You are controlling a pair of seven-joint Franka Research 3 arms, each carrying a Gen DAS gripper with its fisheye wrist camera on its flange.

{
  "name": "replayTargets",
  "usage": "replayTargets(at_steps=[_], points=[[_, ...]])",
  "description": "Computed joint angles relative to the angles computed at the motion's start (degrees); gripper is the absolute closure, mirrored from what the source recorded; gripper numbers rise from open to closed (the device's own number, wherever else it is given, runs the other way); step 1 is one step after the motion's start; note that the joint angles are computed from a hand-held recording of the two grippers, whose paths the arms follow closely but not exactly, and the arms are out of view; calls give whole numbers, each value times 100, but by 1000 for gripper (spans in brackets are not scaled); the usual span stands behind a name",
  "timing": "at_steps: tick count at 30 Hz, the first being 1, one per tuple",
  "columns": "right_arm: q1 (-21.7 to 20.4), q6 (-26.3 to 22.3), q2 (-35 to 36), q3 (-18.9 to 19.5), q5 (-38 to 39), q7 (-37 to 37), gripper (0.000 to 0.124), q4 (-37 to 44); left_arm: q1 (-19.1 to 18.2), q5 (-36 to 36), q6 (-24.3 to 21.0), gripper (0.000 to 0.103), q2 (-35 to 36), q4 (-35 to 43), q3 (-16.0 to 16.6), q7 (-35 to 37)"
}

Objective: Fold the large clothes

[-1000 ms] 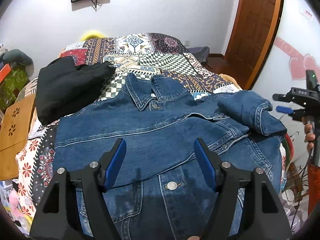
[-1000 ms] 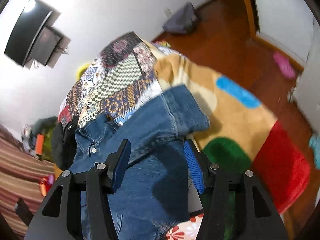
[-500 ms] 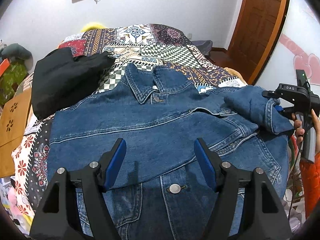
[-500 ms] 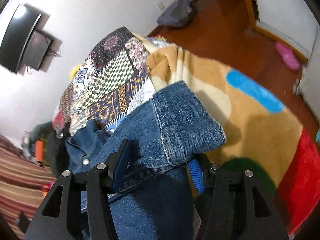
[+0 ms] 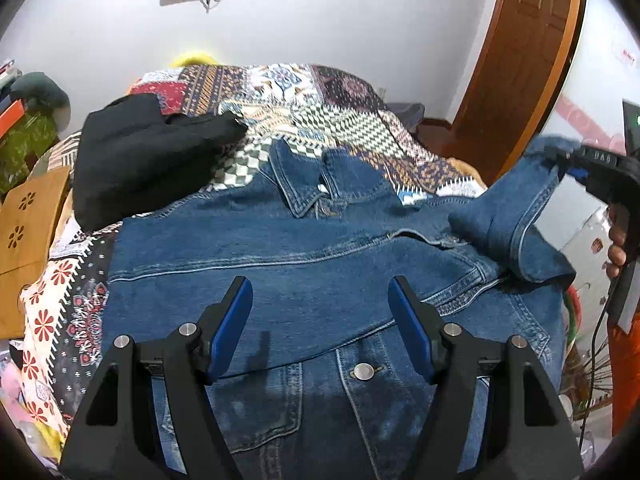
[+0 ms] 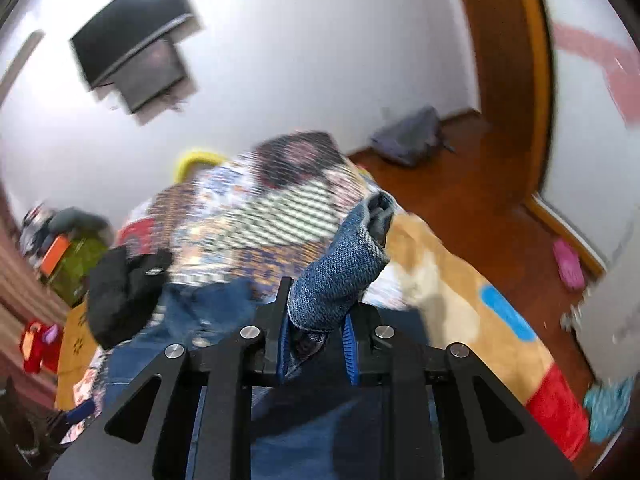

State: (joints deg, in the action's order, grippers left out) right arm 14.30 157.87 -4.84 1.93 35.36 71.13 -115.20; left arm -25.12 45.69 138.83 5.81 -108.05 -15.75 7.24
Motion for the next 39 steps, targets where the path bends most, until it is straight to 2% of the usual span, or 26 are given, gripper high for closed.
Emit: replayTargets(at_steps=[7, 12, 17, 21, 25, 28, 30, 34, 37, 39], points=[[583, 43, -60, 370, 50, -817, 105, 410, 193, 410, 181, 34, -872, -815, -74, -661], [1000, -178, 236, 673, -455, -988, 106, 597, 466, 456, 295, 31, -1551, -1446, -235, -1068], [1218, -1442, 862, 800, -675, -825, 106, 949, 703, 263, 344, 29, -2277, -2115, -396, -1346], [1269, -2522, 1436, 799, -983, -367, 106, 1299, 841, -58, 355, 27, -2708, -2532, -472, -1417], [1196, -3213, 1520, 798, -891, -299, 100, 1343, 952, -347, 519, 27, -2941, -2848, -496, -1442], [1136, -3793, 1486, 752, -989, -298, 97, 1516, 1010, -576, 607, 27, -2861, -2893, -483, -1346], [1098, -3702, 1284, 719, -967, -368, 94, 1385, 1041, -699, 834, 27, -2744, -2900, -435, -1281], [943, -3213, 781, 628, -585, -798, 76, 967, 1045, -1050, 1132, 27, -2363, -2764, -334, -1015], [824, -2788, 424, 524, -414, -1118, 76, 659, 1017, -1307, 1385, 27, -2087, -2669, -252, -805], [755, -2448, 226, 463, -483, -1212, 75, 453, 960, -1582, 1713, 27, -1858, -2628, -153, -591]])
